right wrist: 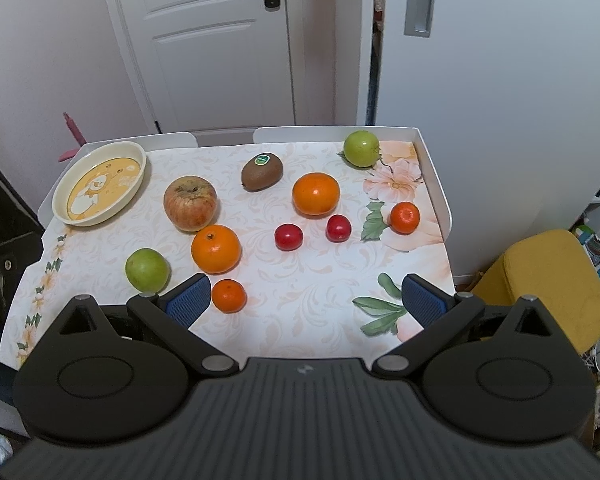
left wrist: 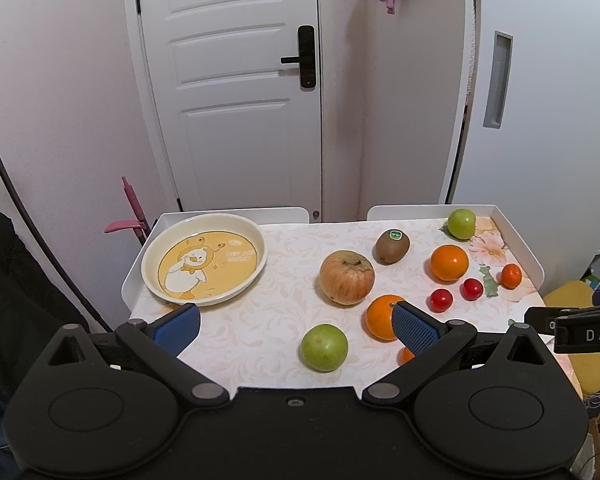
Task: Organize fruits
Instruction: 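Grasp the green apple with the left tool while the right tool grasps the small tangerine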
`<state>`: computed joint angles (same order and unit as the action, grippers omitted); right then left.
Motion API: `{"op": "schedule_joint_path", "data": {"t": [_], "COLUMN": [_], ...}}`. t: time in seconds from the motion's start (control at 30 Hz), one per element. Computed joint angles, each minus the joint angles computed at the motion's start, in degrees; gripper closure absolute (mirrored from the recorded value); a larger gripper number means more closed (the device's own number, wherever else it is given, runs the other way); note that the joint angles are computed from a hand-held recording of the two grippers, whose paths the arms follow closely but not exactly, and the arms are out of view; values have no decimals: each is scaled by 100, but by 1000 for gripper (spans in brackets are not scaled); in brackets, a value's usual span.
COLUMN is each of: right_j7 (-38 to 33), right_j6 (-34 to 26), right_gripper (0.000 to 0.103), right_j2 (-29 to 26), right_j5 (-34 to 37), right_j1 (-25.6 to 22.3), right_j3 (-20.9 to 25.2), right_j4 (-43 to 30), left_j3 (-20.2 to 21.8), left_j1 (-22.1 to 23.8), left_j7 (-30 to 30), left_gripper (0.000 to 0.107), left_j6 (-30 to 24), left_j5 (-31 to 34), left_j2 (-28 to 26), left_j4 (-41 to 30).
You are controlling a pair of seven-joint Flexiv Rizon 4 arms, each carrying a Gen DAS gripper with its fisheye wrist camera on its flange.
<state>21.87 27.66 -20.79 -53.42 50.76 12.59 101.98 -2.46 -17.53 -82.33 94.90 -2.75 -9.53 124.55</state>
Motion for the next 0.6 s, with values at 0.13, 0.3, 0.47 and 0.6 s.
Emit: {"op": "schedule_joint_path", "data": {"t": [0.13, 0.3, 0.47, 0.6], "right_j7": [-63, -7, 126, 285], "right_j6": [451, 1323, 2066, 2518], "right_gripper": [0, 0, 0, 0], "right_j2": [48, 1, -219, -455], "right_j5": [-184, -635, -1251, -1735], "right_j1": [-142, -358, -518, -596], "right_j3": [-10, -117, -317, -510], "right_j4": [254, 631, 865, 874], "left_j3": [238, 907, 870, 162], "left_j1": [-195, -764, -764, -121], "left_j7": [-140, -416, -160, 92], "left_gripper": [4, 4, 4, 5], "left_j6": [134, 400, 1081, 1403], "left_j5": [181, 554, 401, 440], "left_j2": [-143, -546, -1108, -1548], "left_j4": [-89, -302, -328, -382]}}
